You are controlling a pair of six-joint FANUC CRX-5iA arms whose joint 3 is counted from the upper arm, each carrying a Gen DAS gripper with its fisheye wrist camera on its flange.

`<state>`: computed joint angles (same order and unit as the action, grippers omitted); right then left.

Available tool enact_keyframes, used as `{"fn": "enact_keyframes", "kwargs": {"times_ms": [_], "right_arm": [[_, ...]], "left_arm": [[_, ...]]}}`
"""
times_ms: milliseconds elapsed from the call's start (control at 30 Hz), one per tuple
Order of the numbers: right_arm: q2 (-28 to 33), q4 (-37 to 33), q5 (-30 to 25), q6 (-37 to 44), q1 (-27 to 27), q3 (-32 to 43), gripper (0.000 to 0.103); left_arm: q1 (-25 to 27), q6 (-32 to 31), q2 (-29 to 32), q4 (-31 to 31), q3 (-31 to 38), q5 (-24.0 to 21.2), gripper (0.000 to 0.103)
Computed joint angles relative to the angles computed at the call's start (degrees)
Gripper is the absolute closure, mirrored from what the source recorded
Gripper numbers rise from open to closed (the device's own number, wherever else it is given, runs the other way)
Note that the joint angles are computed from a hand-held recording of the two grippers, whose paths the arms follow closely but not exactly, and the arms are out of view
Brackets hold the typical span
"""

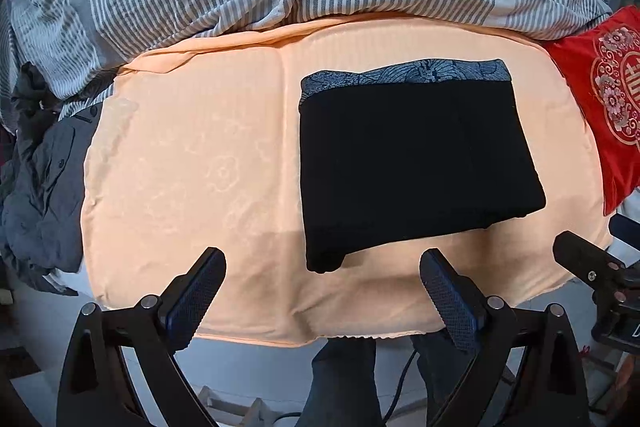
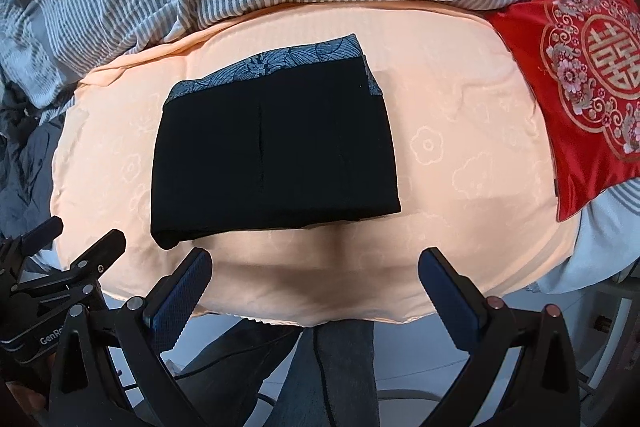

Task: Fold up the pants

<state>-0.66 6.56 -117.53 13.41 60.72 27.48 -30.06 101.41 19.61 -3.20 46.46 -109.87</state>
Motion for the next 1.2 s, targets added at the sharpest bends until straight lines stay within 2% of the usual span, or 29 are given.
{"fn": "enact_keyframes", "kwargs": {"times_ms": [500,1200], "right_arm": [[2.94,0.36,-3.3,2.26,-0.47,4.34,0.0],[3.95,1.46,-4.59,3.97,-0.81,5.71,0.0]], "left_arm": [[0.39,1.34,0.94,1.37,1.48,-1.21,0.005],[-0.58,0.84,2.63,1.02,4.74,-2.45,0.005]]}}
